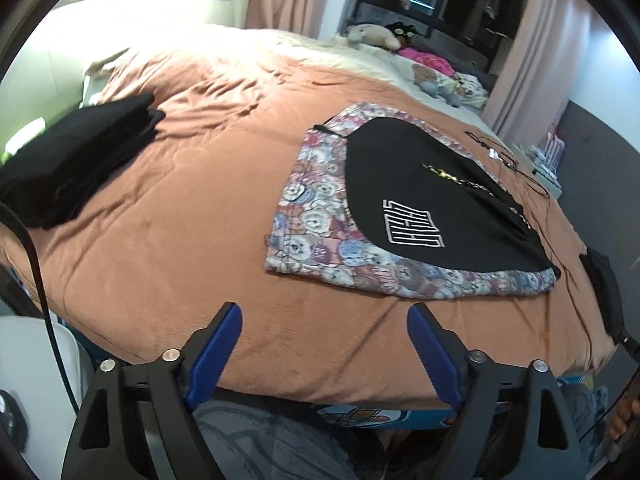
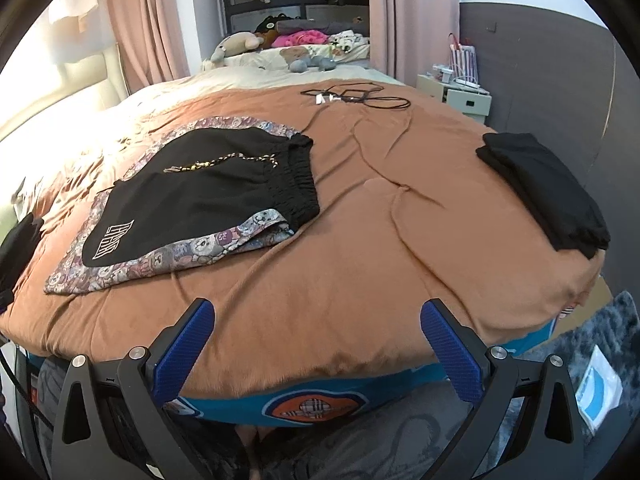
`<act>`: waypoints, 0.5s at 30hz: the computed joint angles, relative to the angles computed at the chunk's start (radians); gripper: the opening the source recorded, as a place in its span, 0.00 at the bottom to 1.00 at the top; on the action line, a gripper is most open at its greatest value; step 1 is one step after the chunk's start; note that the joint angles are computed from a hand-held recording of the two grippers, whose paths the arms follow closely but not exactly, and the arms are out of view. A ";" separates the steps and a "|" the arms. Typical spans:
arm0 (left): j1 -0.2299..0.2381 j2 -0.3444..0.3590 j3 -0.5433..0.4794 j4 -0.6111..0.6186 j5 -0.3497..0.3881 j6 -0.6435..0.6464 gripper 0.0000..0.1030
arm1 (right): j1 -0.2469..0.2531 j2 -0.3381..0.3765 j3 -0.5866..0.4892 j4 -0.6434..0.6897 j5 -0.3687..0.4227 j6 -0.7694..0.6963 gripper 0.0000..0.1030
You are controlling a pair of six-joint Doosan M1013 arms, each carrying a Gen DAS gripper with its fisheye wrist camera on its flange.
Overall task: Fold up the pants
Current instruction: 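Move both tools toward the black shorts' waistband and leg openings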
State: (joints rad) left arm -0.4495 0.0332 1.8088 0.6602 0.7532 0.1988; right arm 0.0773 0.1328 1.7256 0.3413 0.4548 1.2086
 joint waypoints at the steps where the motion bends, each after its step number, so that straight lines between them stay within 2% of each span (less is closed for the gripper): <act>1: 0.011 0.002 0.004 -0.015 -0.012 -0.005 0.79 | -0.003 0.005 -0.001 0.019 0.000 -0.014 1.00; 2: 0.022 0.003 0.008 -0.033 -0.028 -0.003 0.74 | -0.007 0.016 -0.013 0.042 0.017 -0.028 1.00; 7: 0.074 0.012 0.022 -0.148 -0.107 0.030 0.63 | -0.030 0.053 -0.046 0.139 0.065 -0.081 1.00; 11: 0.109 0.026 0.023 -0.235 -0.157 0.061 0.57 | -0.033 0.082 -0.076 0.134 0.084 -0.076 1.00; 15: 0.136 0.046 0.015 -0.311 -0.182 0.105 0.56 | -0.028 0.112 -0.115 0.095 0.119 -0.057 1.00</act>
State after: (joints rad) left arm -0.3134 0.0791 1.8239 0.3489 0.5712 0.3033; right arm 0.0492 0.2450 1.6106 0.4359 0.5733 1.1514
